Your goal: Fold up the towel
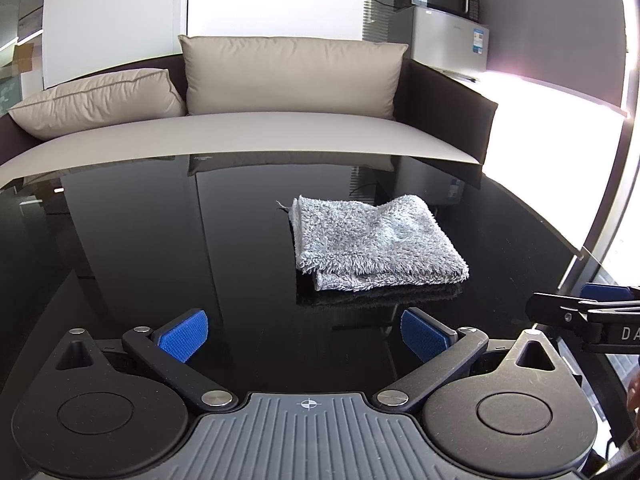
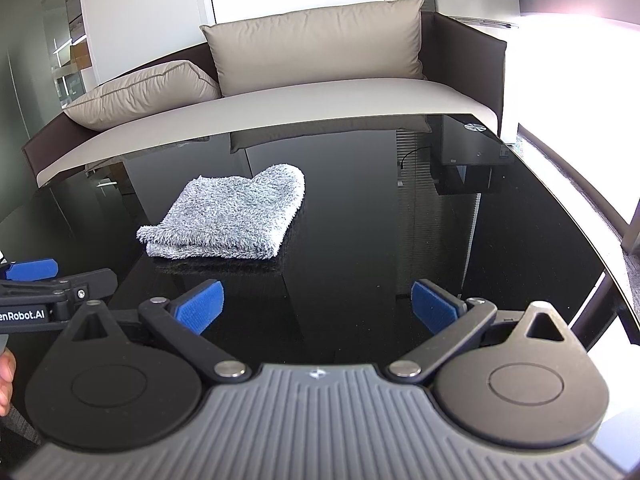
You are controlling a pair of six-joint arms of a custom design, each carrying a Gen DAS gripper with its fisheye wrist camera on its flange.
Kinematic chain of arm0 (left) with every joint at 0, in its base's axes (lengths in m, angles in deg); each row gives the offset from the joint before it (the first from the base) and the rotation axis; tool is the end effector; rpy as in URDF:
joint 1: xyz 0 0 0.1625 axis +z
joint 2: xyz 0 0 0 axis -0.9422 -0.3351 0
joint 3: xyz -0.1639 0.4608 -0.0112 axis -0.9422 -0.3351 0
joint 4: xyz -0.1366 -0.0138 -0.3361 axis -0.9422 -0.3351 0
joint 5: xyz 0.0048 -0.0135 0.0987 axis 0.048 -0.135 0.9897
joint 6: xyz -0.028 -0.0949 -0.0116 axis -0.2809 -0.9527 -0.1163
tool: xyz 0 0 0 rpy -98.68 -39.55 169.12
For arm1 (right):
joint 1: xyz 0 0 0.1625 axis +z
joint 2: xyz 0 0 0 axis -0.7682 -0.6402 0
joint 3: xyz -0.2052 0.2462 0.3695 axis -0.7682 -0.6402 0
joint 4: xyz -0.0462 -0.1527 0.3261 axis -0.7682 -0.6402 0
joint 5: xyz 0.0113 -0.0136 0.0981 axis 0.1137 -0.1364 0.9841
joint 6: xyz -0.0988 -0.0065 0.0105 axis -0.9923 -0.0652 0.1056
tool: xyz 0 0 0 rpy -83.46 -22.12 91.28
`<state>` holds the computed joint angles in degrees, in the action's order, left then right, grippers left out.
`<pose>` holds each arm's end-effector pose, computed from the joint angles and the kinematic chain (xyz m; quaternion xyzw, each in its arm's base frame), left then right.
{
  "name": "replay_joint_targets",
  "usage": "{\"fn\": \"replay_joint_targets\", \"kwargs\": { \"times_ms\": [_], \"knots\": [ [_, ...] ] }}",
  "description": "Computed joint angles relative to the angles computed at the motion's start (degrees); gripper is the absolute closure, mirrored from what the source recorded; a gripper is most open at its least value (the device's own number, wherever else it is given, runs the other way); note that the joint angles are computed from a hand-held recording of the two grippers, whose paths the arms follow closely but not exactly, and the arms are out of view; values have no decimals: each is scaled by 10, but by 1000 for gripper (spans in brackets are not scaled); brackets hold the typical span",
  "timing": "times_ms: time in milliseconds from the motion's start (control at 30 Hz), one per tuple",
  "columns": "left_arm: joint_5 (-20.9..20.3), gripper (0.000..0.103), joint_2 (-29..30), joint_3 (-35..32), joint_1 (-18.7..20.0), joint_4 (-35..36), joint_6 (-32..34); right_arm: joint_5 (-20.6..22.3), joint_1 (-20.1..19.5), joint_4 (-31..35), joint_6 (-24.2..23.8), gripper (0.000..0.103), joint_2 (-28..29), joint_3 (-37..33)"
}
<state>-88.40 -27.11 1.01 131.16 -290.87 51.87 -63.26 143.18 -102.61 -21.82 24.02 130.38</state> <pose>-0.1639 -0.7341 0.1380 0.1067 0.8054 -0.4519 0.3684 0.1581 -0.7956 0.1228 0.2690 -0.8687 0.3701 0.1899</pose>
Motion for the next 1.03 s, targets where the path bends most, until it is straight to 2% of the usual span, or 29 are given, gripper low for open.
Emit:
{"fn": "replay_joint_targets", "kwargs": {
  "times_ms": [433,1033],
  "knots": [
    [2,1,-5,18,-5,-9,-6,4,0,-12,-1,1,-10,22],
    [-2,1,-3,18,-6,-10,-9,0,0,-5,-1,0,-10,19]
  ]
}}
